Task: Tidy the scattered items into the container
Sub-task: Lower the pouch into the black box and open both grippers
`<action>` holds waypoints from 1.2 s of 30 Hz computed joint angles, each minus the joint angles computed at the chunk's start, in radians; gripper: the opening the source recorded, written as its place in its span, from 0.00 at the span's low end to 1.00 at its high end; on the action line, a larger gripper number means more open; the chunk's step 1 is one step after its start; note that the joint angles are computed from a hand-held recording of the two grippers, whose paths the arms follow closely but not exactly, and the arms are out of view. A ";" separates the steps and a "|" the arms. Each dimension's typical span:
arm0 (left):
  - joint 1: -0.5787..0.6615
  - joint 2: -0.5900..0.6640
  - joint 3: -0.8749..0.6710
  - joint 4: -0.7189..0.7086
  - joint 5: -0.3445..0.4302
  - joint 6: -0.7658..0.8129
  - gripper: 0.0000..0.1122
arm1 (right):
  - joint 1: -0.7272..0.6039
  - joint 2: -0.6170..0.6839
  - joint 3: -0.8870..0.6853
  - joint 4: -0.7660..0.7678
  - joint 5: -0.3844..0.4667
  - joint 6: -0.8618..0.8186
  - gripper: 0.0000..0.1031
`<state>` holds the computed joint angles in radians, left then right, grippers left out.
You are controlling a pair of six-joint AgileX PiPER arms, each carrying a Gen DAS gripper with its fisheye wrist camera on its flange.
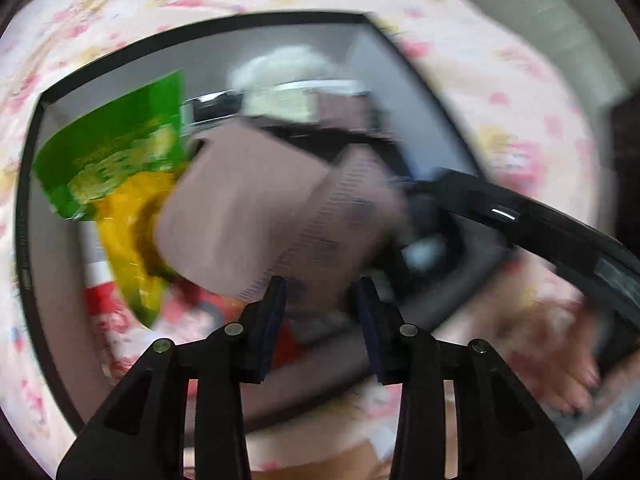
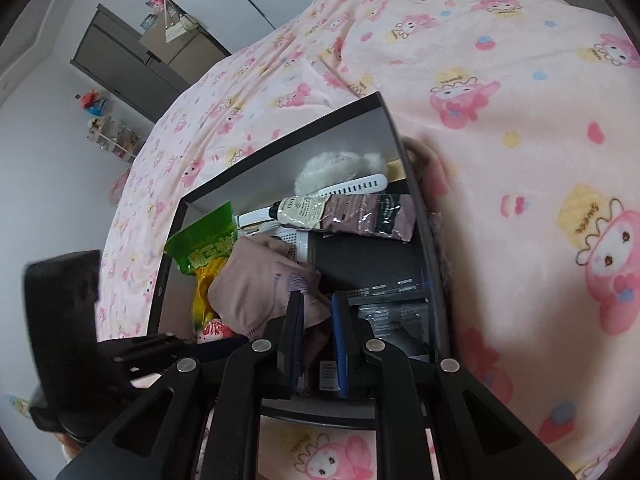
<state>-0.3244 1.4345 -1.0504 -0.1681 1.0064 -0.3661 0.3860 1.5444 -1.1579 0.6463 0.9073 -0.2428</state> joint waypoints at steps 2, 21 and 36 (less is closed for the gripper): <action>0.029 -0.001 -0.003 0.000 -0.020 -0.019 0.31 | 0.012 0.002 -0.001 -0.013 -0.001 0.008 0.11; 0.243 -0.066 0.095 -0.355 -0.157 0.272 0.34 | 0.102 0.137 -0.077 -0.002 0.071 0.012 0.11; 0.110 0.042 0.058 -0.152 -0.147 0.057 0.34 | 0.133 0.066 -0.045 -0.225 -0.052 0.167 0.11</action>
